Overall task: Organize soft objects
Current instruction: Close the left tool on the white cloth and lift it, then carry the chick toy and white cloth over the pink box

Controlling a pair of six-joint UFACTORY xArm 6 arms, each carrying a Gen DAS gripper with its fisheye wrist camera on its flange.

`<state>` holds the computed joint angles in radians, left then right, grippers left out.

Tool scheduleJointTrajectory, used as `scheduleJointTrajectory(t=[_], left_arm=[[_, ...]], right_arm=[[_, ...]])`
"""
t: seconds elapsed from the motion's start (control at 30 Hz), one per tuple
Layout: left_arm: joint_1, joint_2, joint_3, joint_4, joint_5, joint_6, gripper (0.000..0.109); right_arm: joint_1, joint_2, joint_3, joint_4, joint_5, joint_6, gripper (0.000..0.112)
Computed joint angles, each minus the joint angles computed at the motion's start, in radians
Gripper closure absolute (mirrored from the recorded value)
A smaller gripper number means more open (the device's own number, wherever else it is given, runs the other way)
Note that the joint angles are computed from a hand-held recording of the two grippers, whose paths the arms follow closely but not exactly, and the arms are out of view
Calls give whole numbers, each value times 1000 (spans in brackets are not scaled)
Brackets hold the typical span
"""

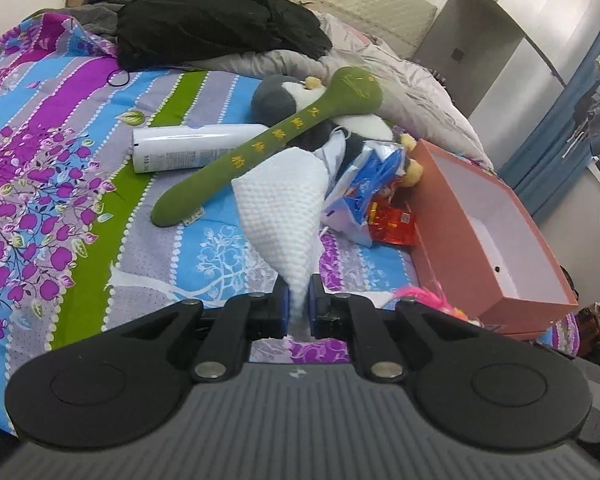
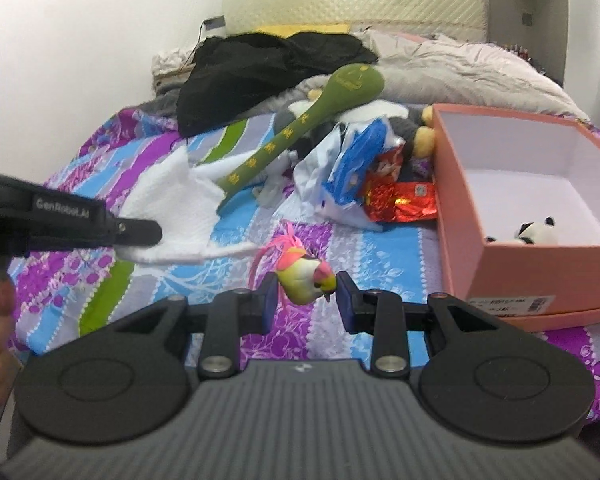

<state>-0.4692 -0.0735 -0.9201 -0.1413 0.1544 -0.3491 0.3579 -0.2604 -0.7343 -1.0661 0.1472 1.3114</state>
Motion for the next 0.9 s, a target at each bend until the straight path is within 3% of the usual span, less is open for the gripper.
scheduleJointTrajectory(t=[0.17, 0.43, 0.73, 0.9], left_arm=[[-24, 2, -42, -25, 2, 47, 97], [-74, 76, -227, -192, 41, 253, 97], [-146, 267, -591, -204, 112, 346, 97], [-174, 444, -890, -197, 214, 366, 97]], right_arm=[[-20, -38, -21, -106, 26, 83, 78], [-71, -106, -88, -225, 62, 138, 78], [-183, -124, -202, -277, 55, 110, 78], [-275, -102, -248, -261, 52, 89, 78]])
